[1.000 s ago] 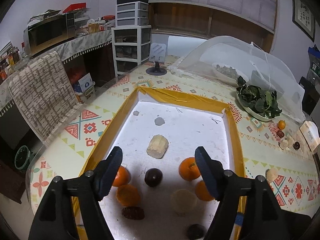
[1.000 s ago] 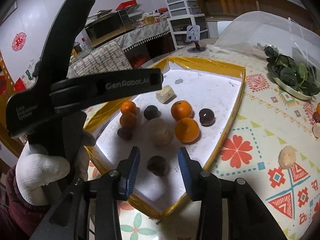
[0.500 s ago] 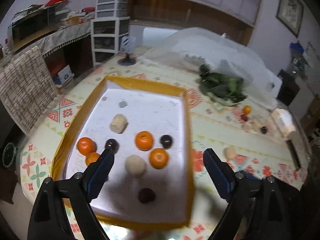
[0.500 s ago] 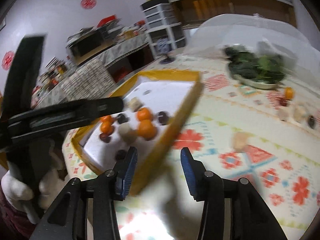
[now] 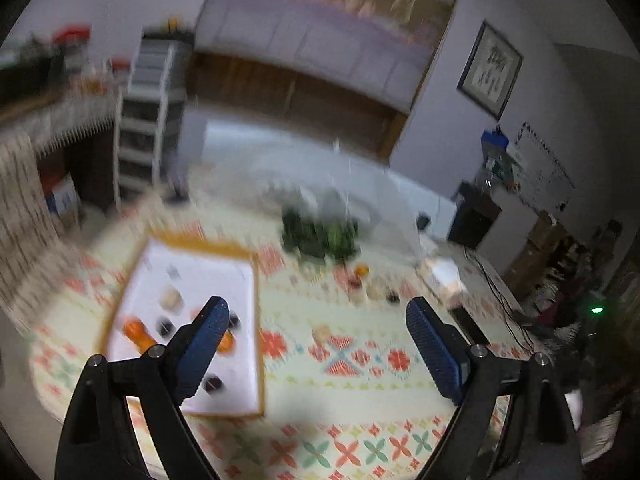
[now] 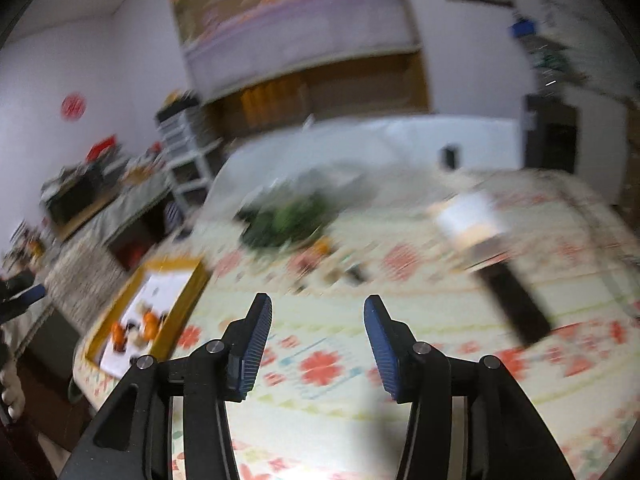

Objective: Organize fruits
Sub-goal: 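Swing back to the table and grasp a dark cherry with the right tool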

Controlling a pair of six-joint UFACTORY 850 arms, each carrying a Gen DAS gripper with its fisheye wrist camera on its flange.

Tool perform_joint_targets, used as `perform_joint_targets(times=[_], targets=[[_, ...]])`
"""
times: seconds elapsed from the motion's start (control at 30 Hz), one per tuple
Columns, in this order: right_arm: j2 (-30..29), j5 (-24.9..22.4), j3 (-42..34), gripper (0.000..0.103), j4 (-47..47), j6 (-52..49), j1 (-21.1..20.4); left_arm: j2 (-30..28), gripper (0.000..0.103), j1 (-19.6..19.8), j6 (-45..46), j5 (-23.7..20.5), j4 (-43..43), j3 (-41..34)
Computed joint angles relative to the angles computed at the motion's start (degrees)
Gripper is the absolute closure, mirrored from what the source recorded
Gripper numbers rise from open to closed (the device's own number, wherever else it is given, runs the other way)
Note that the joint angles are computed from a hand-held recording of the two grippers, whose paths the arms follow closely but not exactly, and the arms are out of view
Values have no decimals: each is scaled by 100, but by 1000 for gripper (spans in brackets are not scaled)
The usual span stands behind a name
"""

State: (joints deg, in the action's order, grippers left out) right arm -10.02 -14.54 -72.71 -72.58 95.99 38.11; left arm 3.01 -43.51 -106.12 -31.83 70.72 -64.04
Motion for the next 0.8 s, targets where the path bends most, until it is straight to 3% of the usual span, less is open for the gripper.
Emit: perform_joint_targets(times=[0.1,0.23,0.4,0.47,0.5,0.57,0.67,0.8], targets=[[661,-584,241,42,-629,539,-56,182,13,-359,138,-1081,459,-217],[1095,-1207,95,42,-457,162,-39,112,13,-856,561,-2610,991,-749],[1130,-2129,-832,42,-40,-890,131,-362,12,-1407,1465,-4450,1875,-1886],[1052,-2520,-1337,37,-64,-1196,216,-593,0,-1561,1784,-4987,2349,-2306],[979,-2672,-1634,32,-17,-1401,246,-716,0,-1609,1944,-5199,2596,-2529],[809,-2952,-2220,30,92,-1729,275,-990,0,-1660,2368,-5508,2906,-3068],[555,-3022,-2804,25,349,-2091,221,-1346,0,-1608,2726,-5638,2829,-3749],[355,-2584,-2729,15,593,-2228,64,-1627,0,-1339,2967,-5017,2196,-3929]])
